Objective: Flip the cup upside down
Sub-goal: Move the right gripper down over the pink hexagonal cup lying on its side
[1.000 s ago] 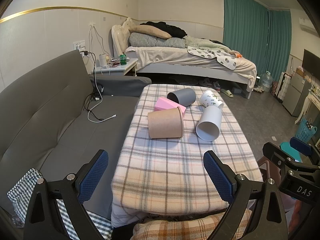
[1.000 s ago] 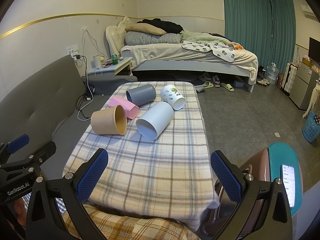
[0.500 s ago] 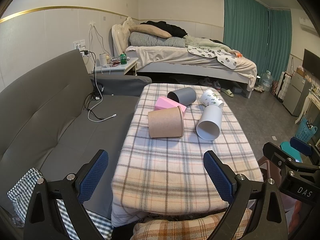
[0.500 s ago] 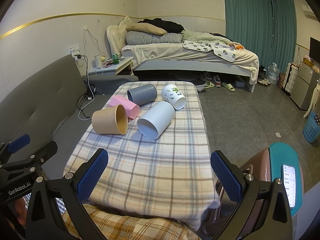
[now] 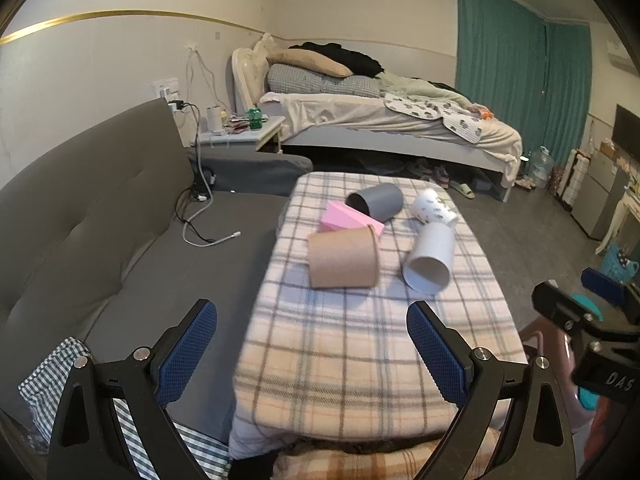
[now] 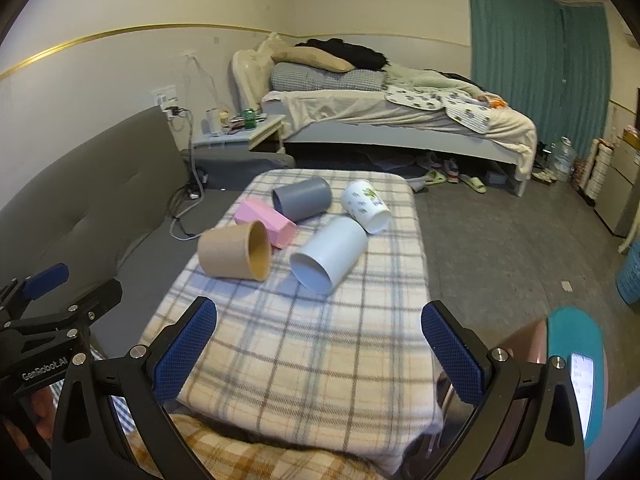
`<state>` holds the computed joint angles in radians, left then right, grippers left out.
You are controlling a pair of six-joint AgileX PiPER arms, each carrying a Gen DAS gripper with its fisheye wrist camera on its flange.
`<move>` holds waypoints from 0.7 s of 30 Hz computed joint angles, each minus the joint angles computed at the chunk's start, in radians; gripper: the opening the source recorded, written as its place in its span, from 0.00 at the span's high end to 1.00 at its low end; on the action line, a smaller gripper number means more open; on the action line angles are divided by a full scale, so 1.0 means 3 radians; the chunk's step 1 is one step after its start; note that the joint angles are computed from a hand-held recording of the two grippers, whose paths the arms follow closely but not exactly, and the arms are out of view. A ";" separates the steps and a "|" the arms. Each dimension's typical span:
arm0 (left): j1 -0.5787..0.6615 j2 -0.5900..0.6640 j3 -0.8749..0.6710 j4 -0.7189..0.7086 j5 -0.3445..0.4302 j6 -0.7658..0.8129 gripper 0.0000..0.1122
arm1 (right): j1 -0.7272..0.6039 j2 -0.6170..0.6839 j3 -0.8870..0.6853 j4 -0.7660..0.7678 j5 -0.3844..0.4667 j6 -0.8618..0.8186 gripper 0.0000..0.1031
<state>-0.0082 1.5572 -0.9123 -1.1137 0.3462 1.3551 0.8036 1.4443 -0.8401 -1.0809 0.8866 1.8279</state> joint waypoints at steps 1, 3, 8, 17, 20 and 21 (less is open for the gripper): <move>-0.0008 0.0037 -0.0072 0.0109 -0.0034 -0.0132 0.12 | -0.0102 -0.0014 -0.0059 0.0049 -0.0087 -0.0183 0.00; -0.0058 0.0147 -0.0257 0.0508 -0.0134 -0.0606 0.12 | -0.0371 -0.0026 -0.0256 0.0343 -0.0289 -0.0832 0.00; -0.0122 0.0580 -0.0835 0.1690 -0.0155 -0.1932 0.12 | -0.1052 0.0389 -0.0929 0.1237 -0.0860 -0.2499 0.00; -0.0235 0.1621 -0.2097 0.3459 0.0163 -0.3911 0.12 | -0.1843 0.2021 -0.3162 0.3316 -0.0276 -0.5380 0.03; -0.0235 0.1968 -0.2549 0.3570 0.0346 -0.4080 0.12 | -0.1948 0.2737 -0.4162 0.3617 0.0169 -0.5756 0.07; -0.0225 0.2065 -0.2676 0.3560 0.0401 -0.4079 0.12 | -0.1965 0.2976 -0.4495 0.3658 0.0294 -0.5863 0.08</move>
<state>-0.0758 2.1767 -1.7151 -0.0457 0.4663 0.1313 0.2140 2.3370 -2.1886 0.0165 0.9747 0.0690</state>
